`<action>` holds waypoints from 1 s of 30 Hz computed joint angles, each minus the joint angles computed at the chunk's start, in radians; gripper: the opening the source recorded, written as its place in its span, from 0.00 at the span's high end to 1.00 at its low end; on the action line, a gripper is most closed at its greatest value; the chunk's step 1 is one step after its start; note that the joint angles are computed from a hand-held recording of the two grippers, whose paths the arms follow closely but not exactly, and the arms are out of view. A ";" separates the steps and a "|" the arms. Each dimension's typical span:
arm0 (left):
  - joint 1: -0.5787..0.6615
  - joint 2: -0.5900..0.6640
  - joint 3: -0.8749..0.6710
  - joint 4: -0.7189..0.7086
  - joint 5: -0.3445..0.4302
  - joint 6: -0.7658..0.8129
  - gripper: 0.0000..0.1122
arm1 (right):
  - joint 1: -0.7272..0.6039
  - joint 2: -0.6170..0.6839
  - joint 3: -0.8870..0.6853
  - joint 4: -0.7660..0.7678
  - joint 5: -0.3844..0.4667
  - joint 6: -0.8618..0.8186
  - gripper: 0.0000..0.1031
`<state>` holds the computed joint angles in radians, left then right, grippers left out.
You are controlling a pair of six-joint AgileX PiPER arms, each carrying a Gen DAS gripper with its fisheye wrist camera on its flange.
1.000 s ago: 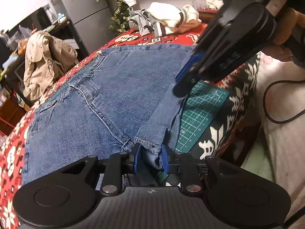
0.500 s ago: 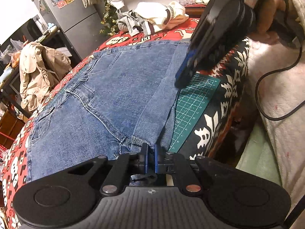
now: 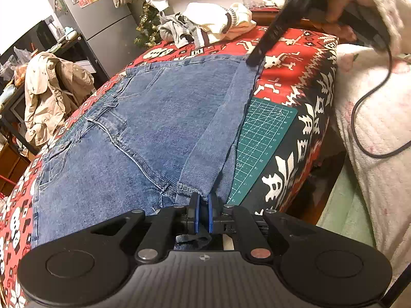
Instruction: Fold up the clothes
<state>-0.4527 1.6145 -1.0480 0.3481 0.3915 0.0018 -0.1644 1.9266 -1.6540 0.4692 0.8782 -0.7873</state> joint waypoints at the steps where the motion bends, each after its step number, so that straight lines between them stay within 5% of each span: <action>1: -0.001 0.002 -0.001 0.001 0.000 0.003 0.94 | -0.012 0.015 -0.020 -0.007 -0.007 0.022 0.81; 8: 0.010 0.006 -0.013 -0.050 0.009 0.054 0.94 | -0.056 0.171 -0.237 -0.026 0.115 0.100 0.71; 10: 0.012 0.007 -0.015 -0.061 0.010 0.065 0.94 | -0.056 0.177 -0.248 -0.020 0.130 0.085 0.92; 13: 0.017 0.009 -0.020 -0.089 0.013 0.089 0.94 | -0.020 0.108 -0.152 -0.093 0.016 0.044 0.97; 19: 0.036 0.012 -0.035 -0.170 0.026 0.162 0.94 | -0.024 0.125 -0.167 -0.108 0.025 0.100 0.95; 25: 0.106 -0.006 -0.060 -0.422 0.065 0.290 0.91 | -0.039 0.124 -0.201 -0.087 0.065 0.150 0.83; 30: 0.182 -0.014 -0.093 -0.615 0.087 0.370 0.91 | -0.035 0.082 -0.173 -0.013 0.072 0.092 0.83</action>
